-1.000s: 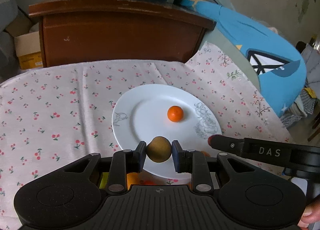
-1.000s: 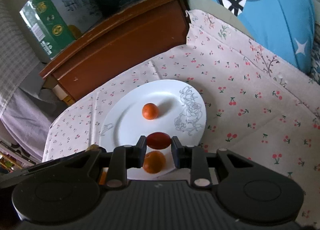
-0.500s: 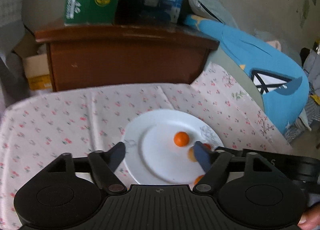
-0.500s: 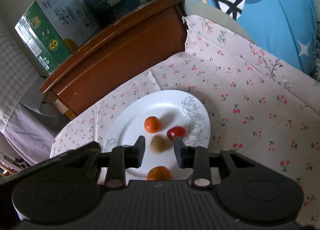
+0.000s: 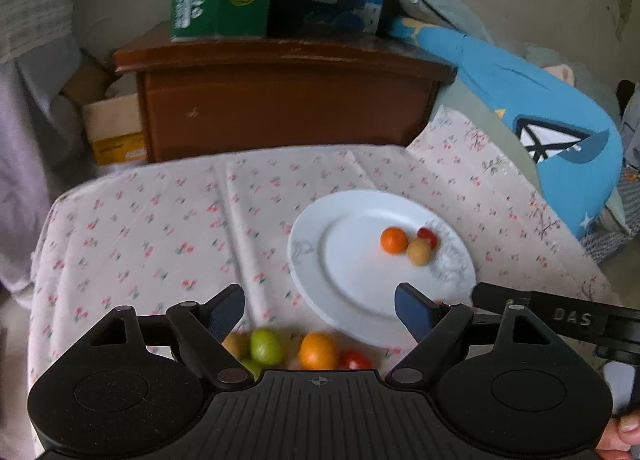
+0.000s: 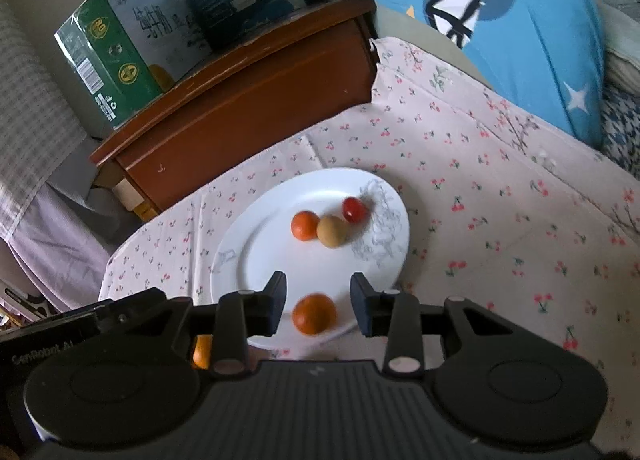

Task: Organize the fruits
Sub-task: 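Grasp a green fruit with the left tool while the right tool approaches a kiwi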

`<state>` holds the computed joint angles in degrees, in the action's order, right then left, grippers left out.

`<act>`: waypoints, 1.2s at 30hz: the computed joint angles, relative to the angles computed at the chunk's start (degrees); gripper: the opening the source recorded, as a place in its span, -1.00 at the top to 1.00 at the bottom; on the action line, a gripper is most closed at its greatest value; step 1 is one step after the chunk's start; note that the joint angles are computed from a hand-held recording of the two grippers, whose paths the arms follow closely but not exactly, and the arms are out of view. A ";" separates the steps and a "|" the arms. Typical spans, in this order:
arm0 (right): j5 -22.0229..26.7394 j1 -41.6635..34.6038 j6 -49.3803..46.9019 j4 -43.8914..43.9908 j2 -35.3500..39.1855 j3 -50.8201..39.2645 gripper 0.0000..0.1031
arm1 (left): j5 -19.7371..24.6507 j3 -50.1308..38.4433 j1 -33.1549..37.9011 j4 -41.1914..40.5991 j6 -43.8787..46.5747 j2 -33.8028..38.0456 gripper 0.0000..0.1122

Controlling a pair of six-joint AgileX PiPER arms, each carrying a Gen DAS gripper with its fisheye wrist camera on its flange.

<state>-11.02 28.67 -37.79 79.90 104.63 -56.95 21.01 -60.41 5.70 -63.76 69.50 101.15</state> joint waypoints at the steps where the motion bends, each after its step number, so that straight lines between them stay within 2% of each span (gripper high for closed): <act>1: -0.18 0.29 0.47 0.11 -0.34 0.62 0.28 | 0.06 0.49 0.38 0.70 -0.79 -0.24 -0.49; 6: -1.48 2.35 3.07 -0.42 -2.02 4.07 0.25 | -0.09 3.43 2.08 2.88 -3.18 -1.64 -0.49; 11: -3.38 5.24 1.42 1.91 -3.30 6.57 0.25 | -0.46 7.19 3.14 1.91 -1.46 -3.86 -0.49; 23: -5.11 10.10 4.64 2.73 -4.90 11.33 0.25 | -1.15 14.37 4.53 1.52 1.82 -7.06 -0.49; 32: -6.82 12.45 0.50 5.19 -4.11 11.09 0.25 | -3.74 18.61 2.86 -6.54 13.31 -7.24 -0.49; 36: -6.35 12.23 1.29 3.52 -3.06 10.41 0.25 | -4.04 19.48 2.08 -14.44 22.28 -6.53 -0.49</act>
